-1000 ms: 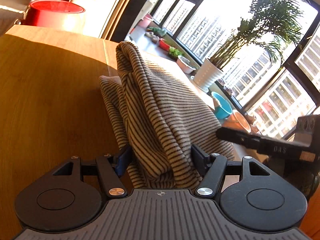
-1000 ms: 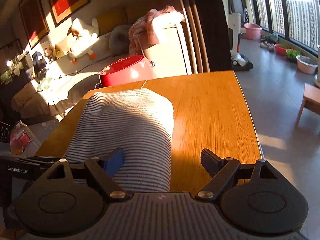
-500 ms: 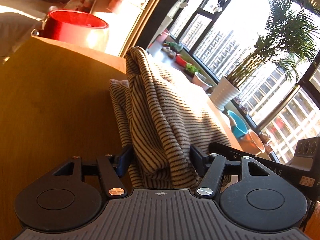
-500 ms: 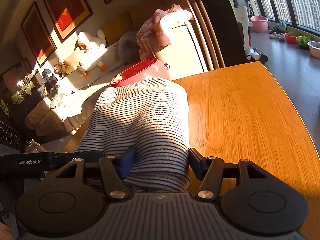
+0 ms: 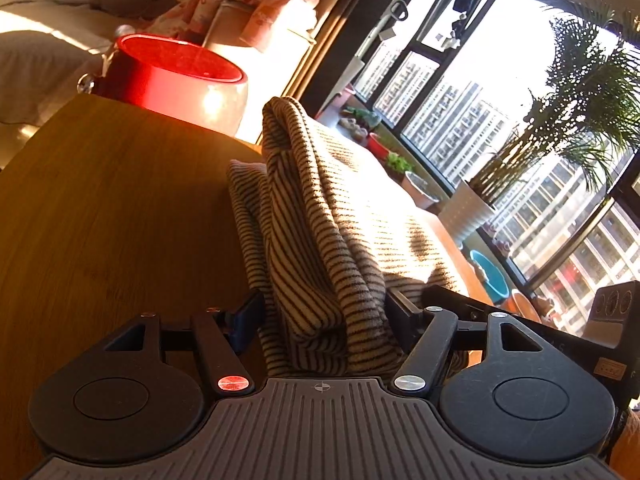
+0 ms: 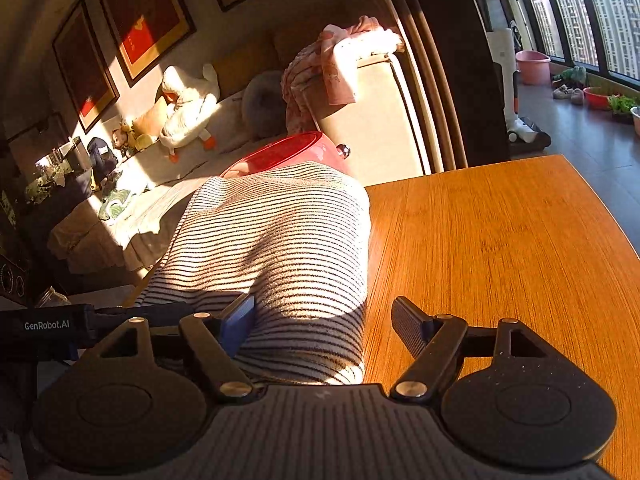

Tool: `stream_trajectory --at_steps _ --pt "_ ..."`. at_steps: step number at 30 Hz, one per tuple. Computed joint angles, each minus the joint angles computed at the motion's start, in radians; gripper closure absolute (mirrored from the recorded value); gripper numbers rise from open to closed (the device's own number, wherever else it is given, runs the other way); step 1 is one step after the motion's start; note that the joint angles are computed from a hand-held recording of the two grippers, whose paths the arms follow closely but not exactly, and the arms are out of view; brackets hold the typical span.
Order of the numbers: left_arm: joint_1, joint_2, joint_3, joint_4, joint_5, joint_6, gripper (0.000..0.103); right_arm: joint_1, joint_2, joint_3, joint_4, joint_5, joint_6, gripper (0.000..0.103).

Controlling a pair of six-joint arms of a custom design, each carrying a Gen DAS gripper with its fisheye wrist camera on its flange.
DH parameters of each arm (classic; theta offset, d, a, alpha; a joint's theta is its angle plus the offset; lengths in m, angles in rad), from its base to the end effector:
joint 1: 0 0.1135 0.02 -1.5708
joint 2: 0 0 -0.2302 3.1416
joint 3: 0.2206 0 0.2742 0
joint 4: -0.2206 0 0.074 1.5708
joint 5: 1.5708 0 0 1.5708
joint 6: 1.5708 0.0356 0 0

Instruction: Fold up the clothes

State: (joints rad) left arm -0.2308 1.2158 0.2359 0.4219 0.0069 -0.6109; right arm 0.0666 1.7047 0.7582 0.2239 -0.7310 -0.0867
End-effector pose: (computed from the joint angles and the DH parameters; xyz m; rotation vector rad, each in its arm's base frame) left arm 0.2256 -0.0533 0.0826 -0.4059 2.1323 -0.4987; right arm 0.3289 0.0458 0.0932 -0.5390 2.1309 0.8190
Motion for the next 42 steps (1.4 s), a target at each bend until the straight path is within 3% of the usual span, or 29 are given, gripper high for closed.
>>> stream_trajectory --at_steps 17,19,24,30,33,37,42 --pt "-0.042 -0.032 -0.005 -0.036 -0.064 -0.003 0.027 -0.008 -0.056 -0.075 0.029 0.015 0.022 0.026" --pt "-0.060 -0.058 -0.016 -0.051 -0.091 -0.016 0.027 -0.009 -0.075 -0.101 0.055 0.027 0.034 0.021" --pt "-0.138 -0.180 -0.069 -0.127 -0.188 -0.073 0.026 -0.041 -0.129 -0.171 0.089 0.012 0.058 0.015" --pt "-0.366 -0.323 -0.098 -0.343 -0.432 -0.172 0.015 -0.103 -0.233 -0.260 0.027 -0.008 0.043 0.003" --pt "-0.525 -0.329 -0.081 -0.455 -0.589 -0.279 0.004 -0.138 -0.312 -0.321 -0.007 -0.010 0.032 0.000" --pt "-0.734 -0.177 0.041 -0.684 -0.794 -0.533 0.000 -0.187 -0.448 -0.407 -0.078 0.006 0.010 0.000" --pt "-0.876 0.038 0.225 -1.034 -0.885 -0.934 0.000 -0.171 -0.701 -0.500 -0.268 0.153 -0.120 0.000"
